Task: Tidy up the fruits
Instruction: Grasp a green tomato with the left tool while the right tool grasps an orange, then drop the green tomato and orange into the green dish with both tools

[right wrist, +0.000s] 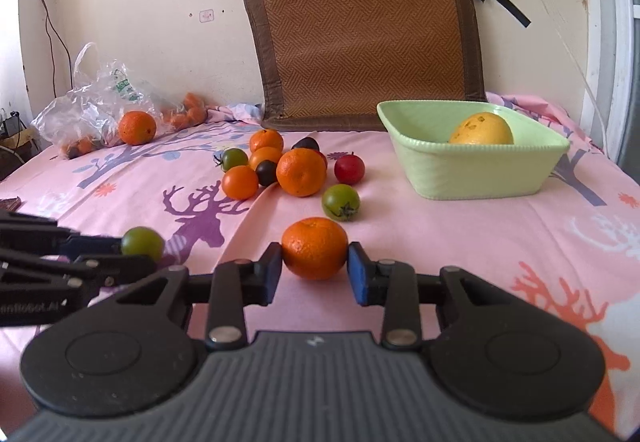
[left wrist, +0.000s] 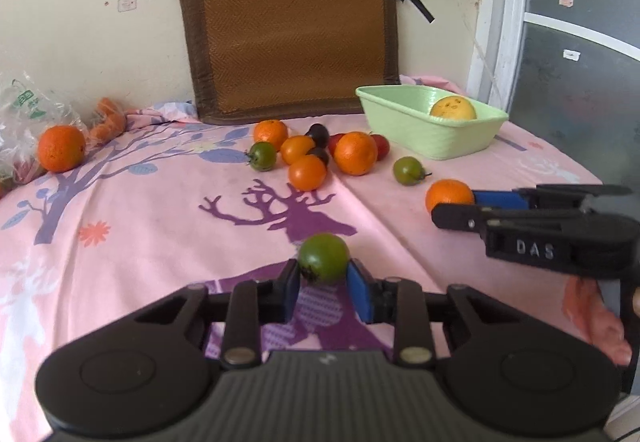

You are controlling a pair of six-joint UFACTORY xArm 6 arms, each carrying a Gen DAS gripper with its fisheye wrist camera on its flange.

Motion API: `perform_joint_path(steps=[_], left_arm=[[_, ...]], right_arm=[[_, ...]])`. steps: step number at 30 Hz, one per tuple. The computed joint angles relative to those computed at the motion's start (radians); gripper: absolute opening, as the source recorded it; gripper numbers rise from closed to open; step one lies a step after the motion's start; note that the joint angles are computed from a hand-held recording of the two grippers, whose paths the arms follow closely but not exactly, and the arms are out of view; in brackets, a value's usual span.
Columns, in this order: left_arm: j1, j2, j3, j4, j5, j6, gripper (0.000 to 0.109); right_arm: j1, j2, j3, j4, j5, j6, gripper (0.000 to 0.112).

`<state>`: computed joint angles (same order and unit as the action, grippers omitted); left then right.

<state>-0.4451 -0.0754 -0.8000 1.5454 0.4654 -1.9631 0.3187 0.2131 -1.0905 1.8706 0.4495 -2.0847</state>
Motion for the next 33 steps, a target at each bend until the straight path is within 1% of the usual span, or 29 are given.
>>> perform_joint_path(steps=[2,3,6,9,11,12,13,14,16,18,19,20,22,25,27,28,30,31,33], left_arm=[[-0.004,0.042,-0.052,0.017,-0.017,0.012,0.026],[-0.001,0.068,-0.082,0.028,-0.044,0.015,0.026],[0.001,0.158,-0.183,0.039,-0.121,0.046,0.026],[-0.012,0.25,-0.28,-0.001,-0.163,0.125,0.026],[-0.014,0.305,-0.334,-0.059,-0.189,0.199,0.026],[-0.015,0.329,-0.357,-0.103,-0.196,0.245,0.026],[-0.02,0.341,-0.375,-0.11,-0.184,0.258,0.027],[-0.016,0.352,-0.391,-0.155,-0.193,0.309,0.026],[0.008,0.366,-0.42,-0.237,-0.239,0.38,0.026],[0.024,0.378,-0.46,-0.283,-0.247,0.429,0.026],[0.033,0.391,-0.496,-0.314,-0.24,0.466,0.026],[0.042,0.406,-0.529,-0.352,-0.238,0.506,0.027],[0.066,0.456,-0.614,-0.478,-0.252,0.632,0.027],[0.092,0.558,-0.761,-0.634,-0.228,0.781,0.027],[0.109,0.625,-0.839,-0.781,-0.228,0.909,0.027],[0.114,0.66,-0.882,-0.862,-0.214,0.972,0.027],[0.123,0.713,-0.941,-0.974,-0.199,1.054,0.027],[0.126,0.733,-0.962,-1.006,-0.197,1.076,0.027],[0.129,0.766,-1.001,-1.031,-0.177,1.095,0.028]], right_arm=[[-0.025,-0.028,0.035,0.074,-0.007,-0.087,0.038],[-0.039,-0.036,0.047,0.099,-0.011,-0.113,0.038],[-0.082,-0.045,0.066,0.13,-0.021,-0.134,0.038],[-0.117,-0.032,0.063,0.106,-0.019,-0.109,0.038],[-0.142,-0.014,0.051,0.045,0.019,-0.059,0.038],[-0.147,-0.006,0.041,0.015,0.03,-0.028,0.038],[-0.148,0.001,0.029,-0.001,0.03,-0.008,0.038],[-0.154,0.01,0.011,-0.003,0.04,0.008,0.038],[-0.183,0.031,-0.035,-0.022,0.102,0.069,0.038],[-0.203,0.068,-0.108,-0.008,0.138,0.104,0.038],[-0.205,0.093,-0.152,0.018,0.139,0.094,0.038],[-0.201,0.124,-0.204,0.054,0.126,0.068,0.038],[-0.183,0.192,-0.309,0.102,0.084,0.03,0.038],[-0.157,0.304,-0.462,0.076,0.017,0.053,0.038],[-0.142,0.363,-0.536,0.054,-0.033,0.055,0.038],[-0.138,0.384,-0.56,0.032,-0.044,0.074,0.038],[-0.139,0.41,-0.587,-0.015,-0.037,0.123,0.039],[-0.138,0.419,-0.598,-0.015,-0.036,0.117,0.04],[-0.13,0.43,-0.612,0.026,-0.056,0.052,0.041]])
